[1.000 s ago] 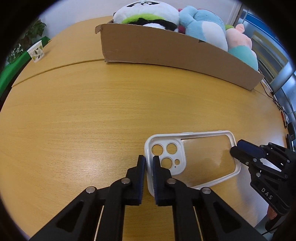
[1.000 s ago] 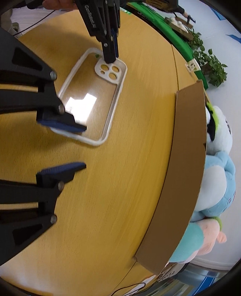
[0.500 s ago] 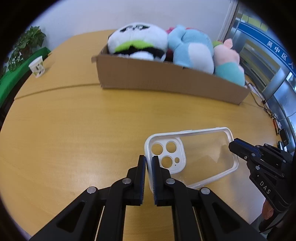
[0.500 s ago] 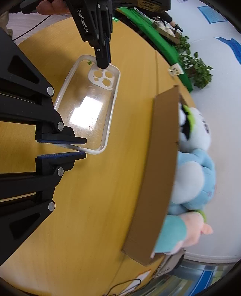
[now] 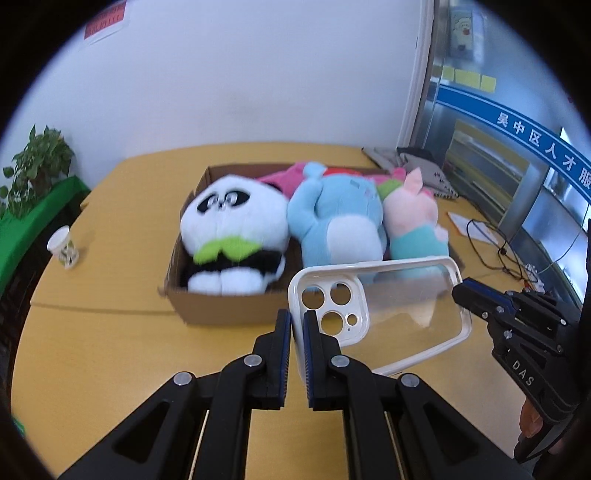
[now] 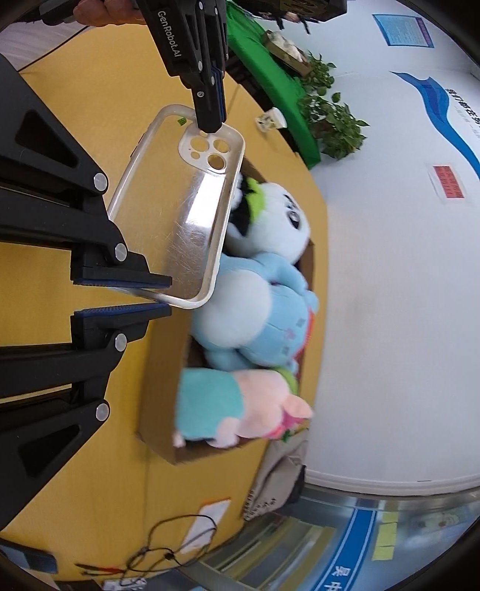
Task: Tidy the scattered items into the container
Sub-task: 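Lift the phone case with the right gripper and carry it over the box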
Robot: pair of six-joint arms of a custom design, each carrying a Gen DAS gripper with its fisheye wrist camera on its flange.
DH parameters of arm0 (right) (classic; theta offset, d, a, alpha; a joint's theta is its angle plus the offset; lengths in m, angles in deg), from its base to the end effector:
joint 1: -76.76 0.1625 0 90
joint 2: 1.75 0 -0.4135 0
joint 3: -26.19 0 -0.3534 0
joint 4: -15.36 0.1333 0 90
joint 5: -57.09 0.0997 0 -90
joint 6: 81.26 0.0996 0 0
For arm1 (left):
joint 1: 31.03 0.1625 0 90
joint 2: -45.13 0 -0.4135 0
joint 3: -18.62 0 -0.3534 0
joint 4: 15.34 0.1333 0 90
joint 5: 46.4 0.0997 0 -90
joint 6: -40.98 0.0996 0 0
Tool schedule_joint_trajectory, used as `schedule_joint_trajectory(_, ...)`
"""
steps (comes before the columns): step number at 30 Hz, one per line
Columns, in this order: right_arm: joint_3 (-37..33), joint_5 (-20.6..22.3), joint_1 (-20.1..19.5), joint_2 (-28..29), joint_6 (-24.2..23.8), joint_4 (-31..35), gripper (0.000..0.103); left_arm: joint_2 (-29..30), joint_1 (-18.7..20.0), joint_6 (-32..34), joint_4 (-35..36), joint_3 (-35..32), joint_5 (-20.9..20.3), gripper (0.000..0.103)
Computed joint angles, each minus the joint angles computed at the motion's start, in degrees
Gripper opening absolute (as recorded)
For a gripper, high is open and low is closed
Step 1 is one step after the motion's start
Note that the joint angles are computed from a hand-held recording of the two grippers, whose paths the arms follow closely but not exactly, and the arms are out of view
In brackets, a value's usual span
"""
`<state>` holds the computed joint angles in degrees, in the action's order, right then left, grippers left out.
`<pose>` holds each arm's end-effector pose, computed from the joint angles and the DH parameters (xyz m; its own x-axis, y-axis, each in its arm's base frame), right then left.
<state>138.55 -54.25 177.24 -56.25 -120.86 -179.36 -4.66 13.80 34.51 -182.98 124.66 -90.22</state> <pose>0.1980 -0.5369 0.2092 -0.6636 -0.3579 0.6568 -0.7104 0.5765 -0.4036 -0.2676 -0.5553 0.1566 -0.7449 0.2296 -0.6264 0.5801 0.6867 -0.4381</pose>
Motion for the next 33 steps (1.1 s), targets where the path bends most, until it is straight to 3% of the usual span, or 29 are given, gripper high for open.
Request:
schedule_joint_trajectory(13, -18.4, 0.9, 3.1, 6.5, -5.3, 1.8, 0.008, 8.4, 1.5, 15.3, -5.3, -19.1, -0.7, 0.006)
schedule_joint_trajectory(20, -34.2, 0.8, 3.5, 11.8, -5.4, 11.3, 0.008, 15.5, 3.1, 21.7, -0.2, -35.7, -2.1, 0.006)
schedule_joint_trajectory(25, -49.2, 0.3, 3.7, 18.0, -5.7, 20.6, 0.008, 23.0, 5.4, 20.9, 10.4, -52.4, -2.7, 0.006)
schedule_joint_trajectory(33, -81.0, -4.3, 1.9, 35.1, -4.2, 41.0, 0.008, 36.4, 10.1, 17.1, 30.3, -77.9, -5.2, 0.007)
